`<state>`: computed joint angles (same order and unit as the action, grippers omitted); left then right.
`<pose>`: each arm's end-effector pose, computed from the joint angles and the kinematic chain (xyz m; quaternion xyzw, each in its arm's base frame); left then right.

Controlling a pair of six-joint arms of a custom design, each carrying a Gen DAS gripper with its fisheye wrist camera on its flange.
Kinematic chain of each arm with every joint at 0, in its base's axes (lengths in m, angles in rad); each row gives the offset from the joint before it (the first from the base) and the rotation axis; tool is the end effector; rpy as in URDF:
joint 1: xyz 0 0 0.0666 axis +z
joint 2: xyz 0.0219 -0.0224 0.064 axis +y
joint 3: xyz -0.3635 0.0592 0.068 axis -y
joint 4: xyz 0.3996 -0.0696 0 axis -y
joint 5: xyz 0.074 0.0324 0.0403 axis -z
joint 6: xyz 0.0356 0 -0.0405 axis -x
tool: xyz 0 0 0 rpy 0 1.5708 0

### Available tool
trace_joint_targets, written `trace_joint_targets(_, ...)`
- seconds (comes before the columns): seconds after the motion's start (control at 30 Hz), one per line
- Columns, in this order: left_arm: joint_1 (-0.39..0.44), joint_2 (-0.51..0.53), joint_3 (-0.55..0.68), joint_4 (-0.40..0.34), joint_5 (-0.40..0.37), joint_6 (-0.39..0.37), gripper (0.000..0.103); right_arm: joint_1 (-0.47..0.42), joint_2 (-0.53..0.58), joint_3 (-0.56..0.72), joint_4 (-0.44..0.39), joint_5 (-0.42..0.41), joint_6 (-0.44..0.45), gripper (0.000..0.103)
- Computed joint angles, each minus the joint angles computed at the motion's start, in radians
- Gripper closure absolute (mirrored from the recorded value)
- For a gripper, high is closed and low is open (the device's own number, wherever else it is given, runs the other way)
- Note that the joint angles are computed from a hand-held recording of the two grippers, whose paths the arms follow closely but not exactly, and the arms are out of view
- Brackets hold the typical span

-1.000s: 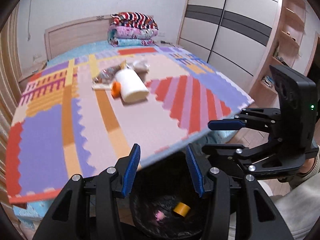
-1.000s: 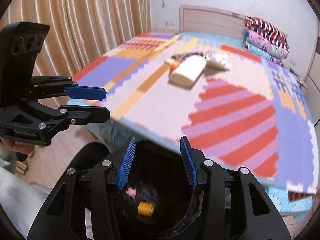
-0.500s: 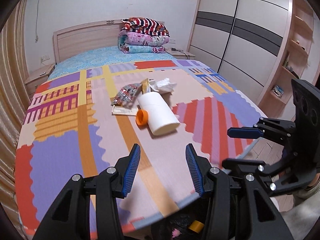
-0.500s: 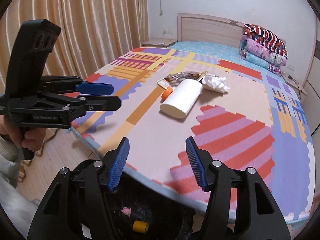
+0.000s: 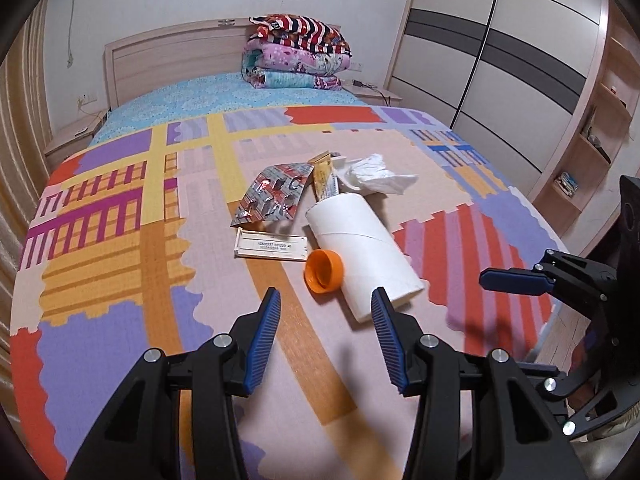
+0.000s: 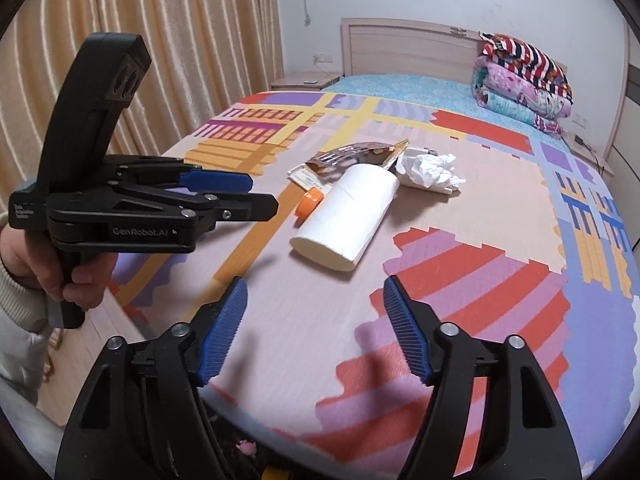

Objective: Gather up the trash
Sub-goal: 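Raise both tools back up over the bed toward the remaining items, then grasp the orange cap with the left tool while the right tool grasps the white paper tube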

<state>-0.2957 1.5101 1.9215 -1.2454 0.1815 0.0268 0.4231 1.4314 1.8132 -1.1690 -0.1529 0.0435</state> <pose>0.4831 -0.1543 0.5765 0.1569 0.9163 -0.1410 0.3404 0.4415 0.2043 0.5714 -0.2414 0.8898 0.1412 0.3606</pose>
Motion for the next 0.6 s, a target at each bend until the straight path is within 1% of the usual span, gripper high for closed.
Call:
trace_joint_targets(0.3, 0.017, 0.084, 0.063, -0.022, 0.031, -0.030, 0.058, -0.015, 0.061, 0.040, 0.007, -0.031, -0.024, 0.032)
trace_joint_targets(0.5, 0.034, 0.111, 0.079, -0.014, 0.087, -0.034, 0.058, -0.016, 0.089, 0.056, 0.017, -0.046, -0.024, 0.032)
trace_joint_targets(0.57, 0.036, 0.120, 0.090, -0.022, 0.104, -0.040, 0.058, -0.014, 0.097, 0.057, 0.027, -0.039, -0.023, 0.029)
trace_joint_targets(0.6, 0.036, 0.127, 0.096, -0.025, 0.116, -0.046, 0.058, -0.014, 0.102, 0.060, 0.027, -0.034, -0.025, 0.029)
